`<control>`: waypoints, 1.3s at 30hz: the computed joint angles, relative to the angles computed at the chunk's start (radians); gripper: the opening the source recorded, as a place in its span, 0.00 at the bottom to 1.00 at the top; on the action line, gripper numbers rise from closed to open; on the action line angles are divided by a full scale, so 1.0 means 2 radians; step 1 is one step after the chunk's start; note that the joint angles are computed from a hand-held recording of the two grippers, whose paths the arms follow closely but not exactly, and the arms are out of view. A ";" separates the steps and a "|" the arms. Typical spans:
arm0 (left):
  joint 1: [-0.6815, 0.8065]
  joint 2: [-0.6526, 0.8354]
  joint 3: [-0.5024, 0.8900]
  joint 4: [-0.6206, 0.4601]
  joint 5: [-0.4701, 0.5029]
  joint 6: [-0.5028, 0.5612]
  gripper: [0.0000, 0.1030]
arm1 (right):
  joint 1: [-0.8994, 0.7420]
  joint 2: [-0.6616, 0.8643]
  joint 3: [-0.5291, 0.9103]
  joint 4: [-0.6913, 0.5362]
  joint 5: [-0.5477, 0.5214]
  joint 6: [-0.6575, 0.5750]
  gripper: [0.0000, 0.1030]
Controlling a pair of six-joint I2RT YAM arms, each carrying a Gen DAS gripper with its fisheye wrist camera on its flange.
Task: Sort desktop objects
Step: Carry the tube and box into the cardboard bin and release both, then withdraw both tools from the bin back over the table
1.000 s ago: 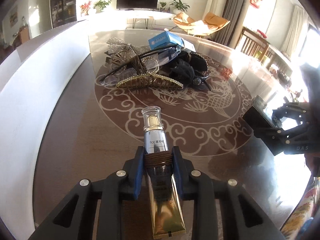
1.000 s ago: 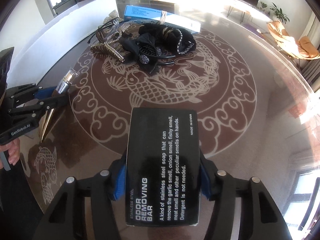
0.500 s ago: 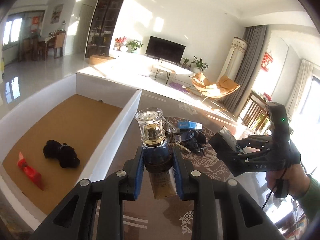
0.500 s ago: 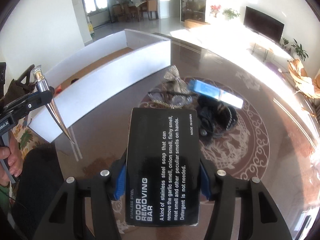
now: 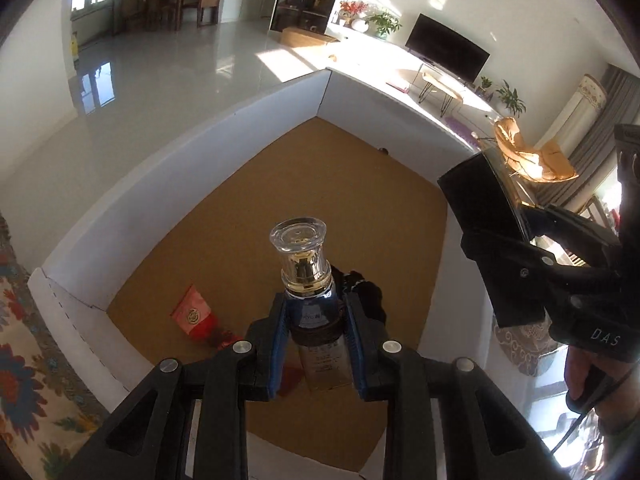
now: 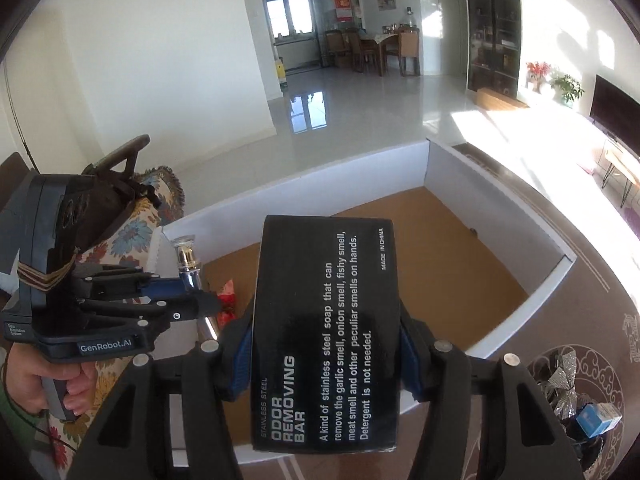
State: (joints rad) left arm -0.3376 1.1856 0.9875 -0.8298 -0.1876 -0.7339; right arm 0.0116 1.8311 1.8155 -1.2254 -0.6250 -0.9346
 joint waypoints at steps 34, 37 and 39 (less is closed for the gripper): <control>-0.347 0.486 0.377 0.065 -0.093 -0.089 1.00 | -0.478 0.321 0.263 0.004 -0.008 -0.143 0.96; -0.351 0.523 0.408 0.051 -0.117 -0.087 1.00 | -0.489 0.327 0.266 -0.001 -0.012 -0.144 0.96; -0.351 0.530 0.417 0.047 -0.123 -0.084 1.00 | -0.487 0.323 0.256 0.007 -0.003 -0.143 0.96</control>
